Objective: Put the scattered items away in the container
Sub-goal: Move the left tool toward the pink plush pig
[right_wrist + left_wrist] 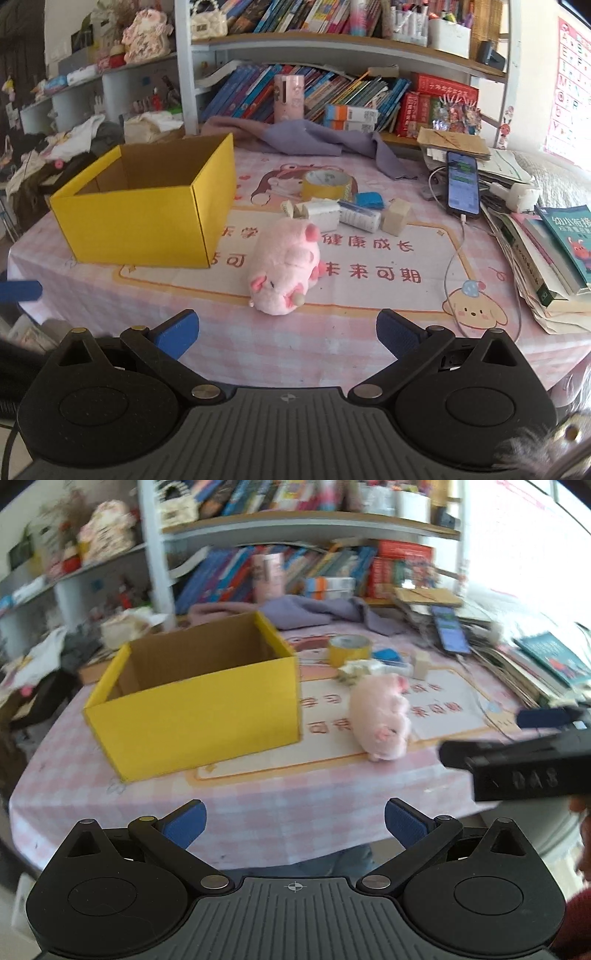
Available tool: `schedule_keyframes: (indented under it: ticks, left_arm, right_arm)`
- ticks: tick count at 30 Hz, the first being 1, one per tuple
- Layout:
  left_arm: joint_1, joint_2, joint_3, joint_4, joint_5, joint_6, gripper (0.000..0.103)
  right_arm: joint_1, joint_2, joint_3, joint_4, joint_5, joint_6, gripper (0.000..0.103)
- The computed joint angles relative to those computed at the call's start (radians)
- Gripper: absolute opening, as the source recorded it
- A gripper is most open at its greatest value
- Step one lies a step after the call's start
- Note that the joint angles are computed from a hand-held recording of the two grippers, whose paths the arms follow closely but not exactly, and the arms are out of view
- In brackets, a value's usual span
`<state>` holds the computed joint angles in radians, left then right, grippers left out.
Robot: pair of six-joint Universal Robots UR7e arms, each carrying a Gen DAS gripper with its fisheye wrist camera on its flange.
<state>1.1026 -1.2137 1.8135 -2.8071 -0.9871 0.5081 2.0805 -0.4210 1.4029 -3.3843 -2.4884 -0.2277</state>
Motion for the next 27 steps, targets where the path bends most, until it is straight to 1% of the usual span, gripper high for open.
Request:
schedule_keyframes:
  ticks: [2,5,7,9,10,11,13,14,16,18,22,27]
  left_arm:
    - [-0.004,-0.001,0.005,0.005,-0.011,0.018,0.103]
    - [-0.001,-0.007,0.005,0.027,-0.060,0.029,0.103]
    - [-0.008,-0.002,0.005,0.036,-0.046,0.042,0.103]
    - [-0.016,0.007,0.009,0.021,-0.019,0.065,0.103]
    - [-0.017,0.010,0.009,0.010,-0.013,0.075,0.103]
    - [-0.017,0.016,0.006,-0.002,-0.010,0.081,0.103]
    - [-0.017,0.025,-0.002,-0.016,-0.013,0.079,0.103]
    - [-0.015,0.030,-0.010,-0.009,-0.019,0.069,0.103]
    - [-0.012,0.041,-0.030,0.019,-0.035,0.044,0.103]
    - [-0.010,0.052,-0.046,0.044,-0.049,0.031,0.103]
    - [-0.017,0.085,-0.062,0.049,-0.049,0.040,0.103]
    - [-0.023,0.133,-0.099,0.055,-0.064,0.037,0.103]
  right_arm:
    - [0.001,0.000,0.001,0.006,-0.015,0.010,0.103]
    - [0.005,0.007,-0.001,-0.007,-0.034,-0.018,0.103]
    - [0.003,0.008,0.000,-0.034,-0.028,-0.061,0.103]
    - [0.000,0.010,-0.003,-0.077,-0.022,-0.127,0.103]
    - [-0.003,0.006,0.000,-0.083,-0.018,-0.141,0.103]
    - [-0.007,-0.003,0.006,-0.082,-0.013,-0.135,0.103]
    - [-0.015,-0.025,0.028,-0.051,-0.009,-0.076,0.103]
    - [-0.018,-0.033,0.035,-0.031,-0.014,-0.045,0.103]
    - [-0.020,-0.039,0.042,-0.006,-0.031,-0.009,0.102]
    - [-0.024,-0.043,0.048,-0.007,-0.031,-0.010,0.101]
    - [-0.035,-0.049,0.047,-0.034,-0.026,-0.053,0.101]
    - [-0.062,-0.070,0.051,-0.024,-0.015,-0.068,0.092]
